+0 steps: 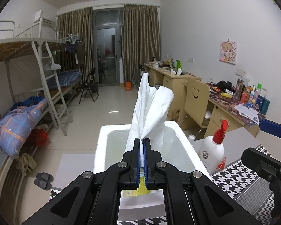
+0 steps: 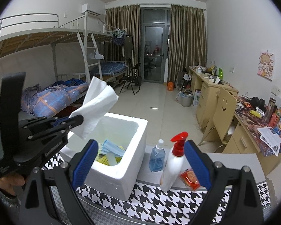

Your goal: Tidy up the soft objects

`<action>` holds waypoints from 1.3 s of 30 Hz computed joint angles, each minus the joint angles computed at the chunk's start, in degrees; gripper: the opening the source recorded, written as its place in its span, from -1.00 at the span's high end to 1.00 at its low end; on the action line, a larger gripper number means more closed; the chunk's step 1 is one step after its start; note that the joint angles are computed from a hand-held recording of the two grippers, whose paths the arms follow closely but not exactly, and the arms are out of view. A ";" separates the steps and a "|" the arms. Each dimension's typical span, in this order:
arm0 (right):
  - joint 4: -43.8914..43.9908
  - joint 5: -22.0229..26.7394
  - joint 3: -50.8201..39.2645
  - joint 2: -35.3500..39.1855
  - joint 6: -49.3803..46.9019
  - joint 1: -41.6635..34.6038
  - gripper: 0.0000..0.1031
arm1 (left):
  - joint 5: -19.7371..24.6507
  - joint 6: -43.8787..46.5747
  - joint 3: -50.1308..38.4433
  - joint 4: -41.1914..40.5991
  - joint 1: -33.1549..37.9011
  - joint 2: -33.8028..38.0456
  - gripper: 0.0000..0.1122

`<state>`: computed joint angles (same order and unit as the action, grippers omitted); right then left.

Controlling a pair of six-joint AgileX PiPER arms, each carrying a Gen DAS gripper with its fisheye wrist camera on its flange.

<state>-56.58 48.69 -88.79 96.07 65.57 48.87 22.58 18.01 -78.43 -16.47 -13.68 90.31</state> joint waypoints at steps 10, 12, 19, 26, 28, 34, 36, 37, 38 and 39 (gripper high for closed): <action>-1.81 0.81 3.99 -2.96 3.45 0.48 -0.85 | 1.65 -2.63 -2.53 3.11 -1.11 3.23 0.90; -2.20 0.60 4.95 -3.49 4.25 0.43 -0.85 | 1.78 -4.66 -2.92 5.58 -1.55 3.87 0.59; -3.48 0.82 6.76 -4.39 6.30 0.90 -0.85 | -5.96 -22.60 2.24 24.26 -3.45 0.92 -0.81; -3.93 0.48 7.95 -5.51 7.20 1.39 -0.85 | -5.17 -21.20 2.59 21.90 -3.14 -0.70 -0.81; -3.96 0.60 8.08 -5.63 7.18 1.68 -0.85 | -5.61 -20.85 3.36 21.38 -3.14 -1.59 -0.81; -4.60 0.92 8.90 -6.42 8.41 2.92 -0.85 | -6.11 -22.07 5.95 21.75 -3.09 -5.17 -0.81; -5.19 1.47 9.25 -6.69 8.98 3.66 -0.85 | -5.68 -23.45 6.59 23.04 -3.29 -6.29 -0.81; -5.42 1.84 9.40 -6.84 9.34 4.16 -0.85 | -5.88 -23.94 7.31 23.47 -3.34 -6.93 -0.81; -5.56 2.22 9.48 -6.97 9.50 4.57 -0.85 | -6.14 -24.37 7.89 23.87 -3.37 -7.45 -0.81; -5.81 2.49 9.61 -7.08 9.76 4.90 -0.85 | -6.08 -25.40 8.41 24.95 -3.49 -8.15 -0.81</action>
